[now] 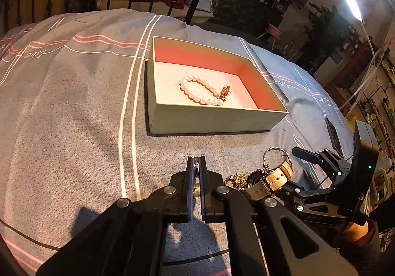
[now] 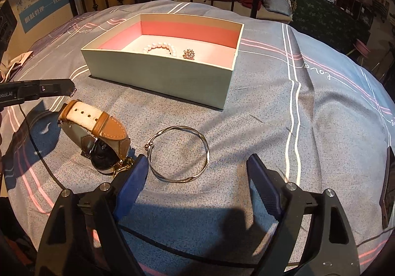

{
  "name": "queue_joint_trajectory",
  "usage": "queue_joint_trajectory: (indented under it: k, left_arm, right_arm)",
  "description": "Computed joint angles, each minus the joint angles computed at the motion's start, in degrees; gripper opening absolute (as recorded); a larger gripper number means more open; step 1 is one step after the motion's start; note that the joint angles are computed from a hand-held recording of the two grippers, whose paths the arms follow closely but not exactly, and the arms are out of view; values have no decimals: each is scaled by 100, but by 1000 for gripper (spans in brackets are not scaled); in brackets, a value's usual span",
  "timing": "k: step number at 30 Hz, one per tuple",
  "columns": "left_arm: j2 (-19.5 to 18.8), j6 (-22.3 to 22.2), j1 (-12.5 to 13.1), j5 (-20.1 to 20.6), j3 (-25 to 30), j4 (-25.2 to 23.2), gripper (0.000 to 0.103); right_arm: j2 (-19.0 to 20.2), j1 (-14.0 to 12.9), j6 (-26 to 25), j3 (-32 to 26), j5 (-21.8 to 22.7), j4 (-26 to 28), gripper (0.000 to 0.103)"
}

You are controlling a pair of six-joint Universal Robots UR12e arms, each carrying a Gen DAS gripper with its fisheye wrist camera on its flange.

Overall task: Organize jewelry
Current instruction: 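Grasp the silver bangle with the right tool while the left tool grasps a gold charm, then carry the bangle and charm into the box and open both tools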

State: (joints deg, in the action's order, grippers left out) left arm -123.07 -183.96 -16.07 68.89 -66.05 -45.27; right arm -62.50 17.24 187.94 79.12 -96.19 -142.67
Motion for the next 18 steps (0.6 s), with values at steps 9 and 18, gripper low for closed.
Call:
queue_joint_trajectory:
  k: [9, 18]
  left_arm:
    - [43, -37, 19, -53, -26, 63, 4]
    - [5, 52, -17, 17, 109, 139, 4]
  right_arm:
    - [71, 2, -103, -133, 166, -57, 50]
    - [-63, -32, 59, -17, 378, -607, 50]
